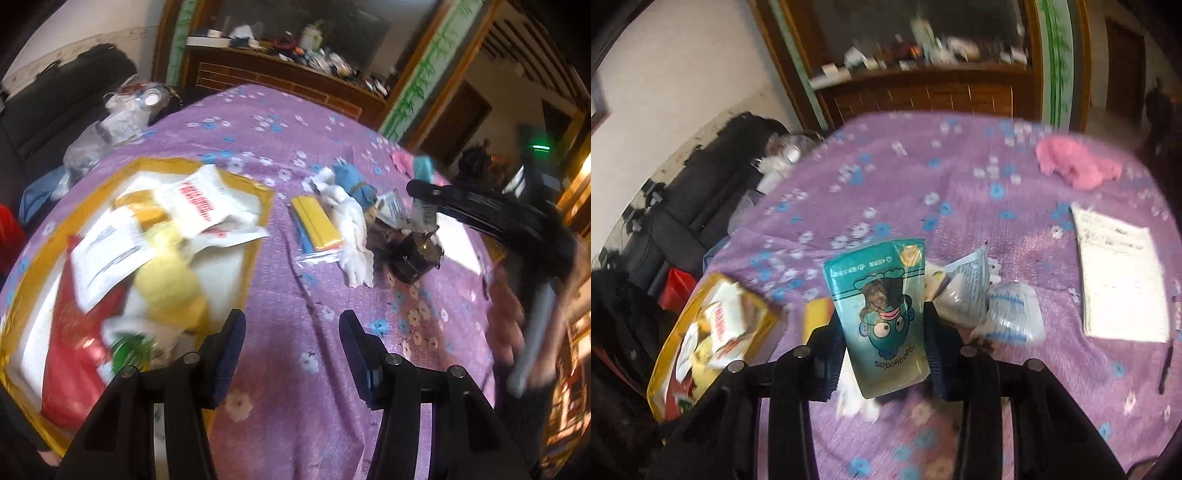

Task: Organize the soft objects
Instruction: 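Grasp the teal cartoon snack bag with the right tool, then grasp the white towel with the left tool while the right tool holds the teal bag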

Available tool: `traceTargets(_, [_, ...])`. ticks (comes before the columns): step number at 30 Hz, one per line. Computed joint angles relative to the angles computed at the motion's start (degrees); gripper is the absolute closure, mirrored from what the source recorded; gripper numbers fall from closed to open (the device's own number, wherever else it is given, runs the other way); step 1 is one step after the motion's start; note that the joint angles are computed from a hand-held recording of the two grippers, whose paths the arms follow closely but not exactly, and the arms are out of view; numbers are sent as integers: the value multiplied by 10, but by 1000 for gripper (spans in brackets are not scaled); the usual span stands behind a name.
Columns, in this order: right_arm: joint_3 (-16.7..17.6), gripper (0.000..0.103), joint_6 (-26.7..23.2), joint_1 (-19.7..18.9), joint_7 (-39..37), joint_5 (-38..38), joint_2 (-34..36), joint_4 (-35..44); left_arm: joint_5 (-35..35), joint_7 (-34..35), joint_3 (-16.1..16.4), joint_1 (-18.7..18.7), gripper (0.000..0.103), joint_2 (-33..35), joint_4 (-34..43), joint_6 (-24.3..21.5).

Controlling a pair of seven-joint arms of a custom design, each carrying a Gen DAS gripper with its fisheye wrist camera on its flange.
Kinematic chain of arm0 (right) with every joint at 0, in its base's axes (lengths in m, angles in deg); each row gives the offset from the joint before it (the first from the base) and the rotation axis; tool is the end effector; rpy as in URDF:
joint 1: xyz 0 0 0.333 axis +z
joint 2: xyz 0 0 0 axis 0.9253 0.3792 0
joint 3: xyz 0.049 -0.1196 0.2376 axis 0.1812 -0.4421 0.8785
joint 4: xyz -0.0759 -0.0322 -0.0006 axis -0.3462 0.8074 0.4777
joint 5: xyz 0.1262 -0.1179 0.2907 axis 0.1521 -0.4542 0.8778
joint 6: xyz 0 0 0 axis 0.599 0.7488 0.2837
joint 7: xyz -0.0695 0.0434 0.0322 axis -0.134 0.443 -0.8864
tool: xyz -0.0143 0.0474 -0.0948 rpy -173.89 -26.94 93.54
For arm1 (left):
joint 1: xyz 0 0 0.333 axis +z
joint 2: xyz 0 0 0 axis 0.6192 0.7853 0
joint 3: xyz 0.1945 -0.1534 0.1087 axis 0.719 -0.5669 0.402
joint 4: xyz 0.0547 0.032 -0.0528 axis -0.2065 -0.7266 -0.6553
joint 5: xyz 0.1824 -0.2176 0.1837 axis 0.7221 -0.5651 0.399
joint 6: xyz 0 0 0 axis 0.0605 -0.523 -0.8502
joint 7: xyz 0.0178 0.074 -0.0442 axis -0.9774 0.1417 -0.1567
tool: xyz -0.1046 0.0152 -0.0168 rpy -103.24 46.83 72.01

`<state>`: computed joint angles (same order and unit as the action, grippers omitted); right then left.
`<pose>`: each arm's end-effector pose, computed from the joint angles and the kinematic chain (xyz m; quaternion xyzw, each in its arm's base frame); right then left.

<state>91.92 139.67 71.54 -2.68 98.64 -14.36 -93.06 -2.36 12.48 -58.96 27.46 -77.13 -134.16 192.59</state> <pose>0.6085 0.0706 0.4971 -0.7817 0.4959 -0.0781 0.3701 0.4328 -0.2152 0.4634 -0.7683 0.5470 -0.3008 0.1416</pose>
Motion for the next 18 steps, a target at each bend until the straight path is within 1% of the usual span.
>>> traceTargets(1, [10, 67, -6, -15, -52, 51, -27, -35, -4, 11, 1, -2, 47, 13, 16, -11])
traceTargets(2, [13, 67, -17, -24, -99, 95, -51, -66, -16, 42, 6, -8, 47, 36, 43, -23])
traceTargets(3, [9, 67, -19, -25, -134, 125, -71, -94, -26, 61, 9, -10, 47, 54, 66, -35])
traceTargets(5, [-2, 67, -6, -22, -198, 173, -99, -141, -45, 86, 12, -10, 47, 88, 111, -61])
traceTargets(6, [-11, 67, -13, -21, -217, 187, -102, -154, -73, 116, 14, -10, 47, 109, 135, -68])
traceTargets(7, [-16, 67, -19, -19, -220, 190, -100, -160, -97, 142, 15, -9, 47, 140, 172, -82])
traceTargets(8, [-21, 68, -18, -17, -220, 194, -95, -164, -99, 147, 15, -9, 47, 161, 198, -95])
traceTargets(10, [-25, 68, 14, -12, -211, 199, -97, -186, -110, 179, 11, -6, 47, 213, 263, -113])
traceTargets(11, [-27, 68, 13, -12, -214, 211, -98, -193, -111, 186, 11, -6, 47, 230, 286, -122])
traceTargets(12, [-30, 68, 0, -14, -210, 214, -96, -194, -111, 188, 12, -8, 47, 249, 312, -134])
traceTargets(13, [-31, 68, 1, -13, -209, 214, -99, -198, -112, 187, 14, -7, 47, 273, 344, -144])
traceTargets(15, [-27, 68, 27, -4, -214, 209, -102, -209, -112, 176, 19, -9, 48, 303, 388, -165])
traceTargets(16, [-25, 68, 42, 0, -213, 202, -102, -213, -119, 182, 18, -6, 48, 321, 415, -179])
traceTargets(18, [-23, 68, 57, 8, -196, 179, -98, -216, -101, 174, 27, -17, 48, 355, 475, -212])
